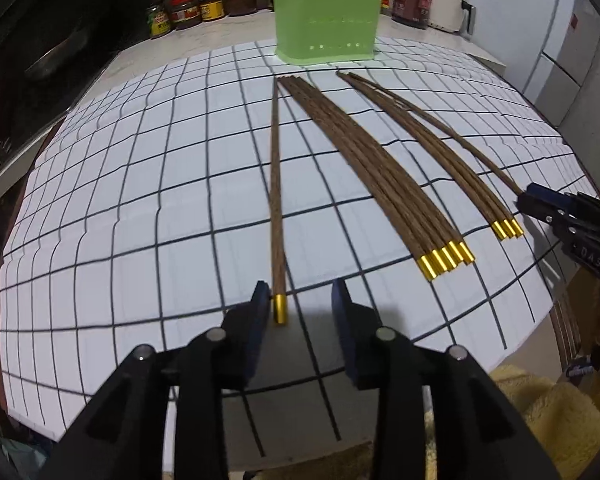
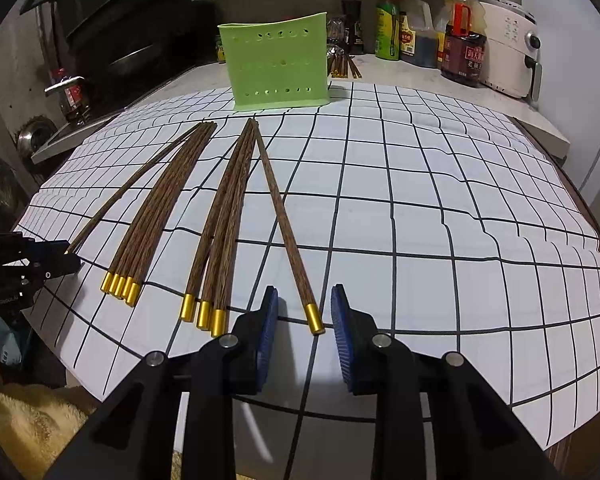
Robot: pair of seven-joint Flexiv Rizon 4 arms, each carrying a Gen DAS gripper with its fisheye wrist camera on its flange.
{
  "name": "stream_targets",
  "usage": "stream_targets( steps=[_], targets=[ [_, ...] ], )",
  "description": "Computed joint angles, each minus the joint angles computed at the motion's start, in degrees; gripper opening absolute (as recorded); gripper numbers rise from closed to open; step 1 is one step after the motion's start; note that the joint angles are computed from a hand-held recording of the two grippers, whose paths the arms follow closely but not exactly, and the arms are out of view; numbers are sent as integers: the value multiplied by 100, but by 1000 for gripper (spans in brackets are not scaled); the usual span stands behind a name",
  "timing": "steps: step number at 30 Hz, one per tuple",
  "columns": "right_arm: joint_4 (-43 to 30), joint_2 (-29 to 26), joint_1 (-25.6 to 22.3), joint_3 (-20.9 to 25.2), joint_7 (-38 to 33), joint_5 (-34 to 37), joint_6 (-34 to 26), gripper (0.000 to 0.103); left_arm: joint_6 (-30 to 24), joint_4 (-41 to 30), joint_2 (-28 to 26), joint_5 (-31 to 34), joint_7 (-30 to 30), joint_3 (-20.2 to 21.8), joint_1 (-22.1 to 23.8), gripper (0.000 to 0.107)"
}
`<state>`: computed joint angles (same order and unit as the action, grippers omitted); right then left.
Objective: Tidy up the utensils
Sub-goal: 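Grasp a lone chopstick with the left tool while the right tool grasps another chopstick, then lift the held chopsticks with both tools and carry them over the green basket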
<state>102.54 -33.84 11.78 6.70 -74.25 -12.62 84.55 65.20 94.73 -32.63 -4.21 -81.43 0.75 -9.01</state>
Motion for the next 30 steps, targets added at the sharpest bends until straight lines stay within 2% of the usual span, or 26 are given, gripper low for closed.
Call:
stream_targets(
  steps=[4,8,9,12,13,15,16,19,23,25,28,30],
  targets=[
    [-2,-51,-89,94,-90,42,147,28,76,123,54,-132,-29,-66,86,32],
    [48,-76,-54,40,-154,13,325,28,234,16,-48,93,-235,150,-93,27],
    [90,-69,-3,-27,-152,-16,387,28,250,-7,-64,126,-268,168,-109,24],
    [202,-18,170,-247,-94,-126,465,26,302,-80,-102,359,-485,369,-237,7],
    [220,-10,154,-235,-69,-114,485,24,343,-44,-93,308,-436,279,-149,7],
    [212,-29,13,-78,-81,-65,523,9,393,-2,-79,272,-343,189,-66,7],
    [221,-36,-2,-65,-82,-58,569,9,432,22,-76,231,-303,137,-26,7],
    [338,27,387,-529,100,-158,725,7,658,147,-21,58,-193,-10,97,7],
    [498,250,756,-954,400,-110,1245,7,1368,355,216,-87,-79,-104,188,7],
    [433,384,688,-863,486,-78,1257,7,1731,437,332,-216,55,-254,292,7],
    [293,546,433,-551,548,-61,1251,7,2231,590,529,-596,521,-846,728,7],
    [216,647,501,-635,615,-83,1269,7,2407,588,584,-795,704,-1044,848,7]
  ],
)
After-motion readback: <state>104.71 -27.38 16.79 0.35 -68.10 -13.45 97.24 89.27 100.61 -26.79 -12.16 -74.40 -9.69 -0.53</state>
